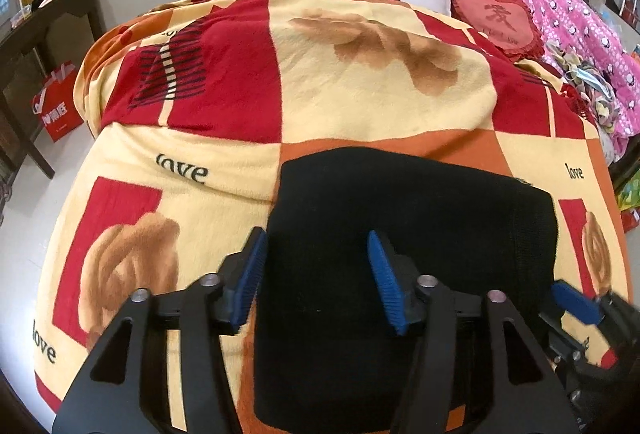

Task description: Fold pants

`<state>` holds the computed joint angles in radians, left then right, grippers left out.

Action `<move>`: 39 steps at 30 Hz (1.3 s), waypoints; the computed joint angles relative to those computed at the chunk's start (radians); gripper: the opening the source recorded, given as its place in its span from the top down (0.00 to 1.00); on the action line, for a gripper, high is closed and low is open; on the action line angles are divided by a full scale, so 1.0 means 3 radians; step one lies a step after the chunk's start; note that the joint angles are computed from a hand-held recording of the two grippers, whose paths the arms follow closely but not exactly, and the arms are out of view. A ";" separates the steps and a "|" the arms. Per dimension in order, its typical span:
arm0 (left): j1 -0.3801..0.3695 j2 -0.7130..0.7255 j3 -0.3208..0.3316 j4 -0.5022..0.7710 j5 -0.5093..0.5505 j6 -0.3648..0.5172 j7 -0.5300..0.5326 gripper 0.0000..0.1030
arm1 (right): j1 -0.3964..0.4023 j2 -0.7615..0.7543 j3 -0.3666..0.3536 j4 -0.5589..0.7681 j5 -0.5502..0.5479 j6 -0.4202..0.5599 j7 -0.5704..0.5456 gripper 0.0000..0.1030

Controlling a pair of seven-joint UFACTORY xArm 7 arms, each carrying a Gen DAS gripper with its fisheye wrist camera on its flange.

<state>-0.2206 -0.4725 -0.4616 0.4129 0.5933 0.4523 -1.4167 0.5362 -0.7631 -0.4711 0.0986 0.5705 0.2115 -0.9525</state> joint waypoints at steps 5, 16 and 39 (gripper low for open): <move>-0.0278 -0.0270 0.0319 -0.0293 -0.0397 -0.0260 0.0223 0.45 | -0.0251 -0.0132 -0.0087 0.0108 0.0003 0.0459 -0.0065 0.58; -0.0473 -0.0782 0.0649 -0.0963 -0.1149 -0.0969 0.0711 0.25 | 0.0212 0.0714 -0.0841 0.0755 0.1068 0.0958 -0.0663 0.36; -0.0047 -0.0545 0.0015 -0.0639 -0.1341 -0.0945 0.0807 0.54 | -0.0345 0.0968 -0.0103 0.0966 0.2042 0.1347 -0.1318 0.65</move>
<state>-0.2346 -0.6360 -0.4570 0.2213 0.1909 0.1688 -1.1745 0.4328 -0.4726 -0.5020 0.3885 1.1830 0.6156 -1.3480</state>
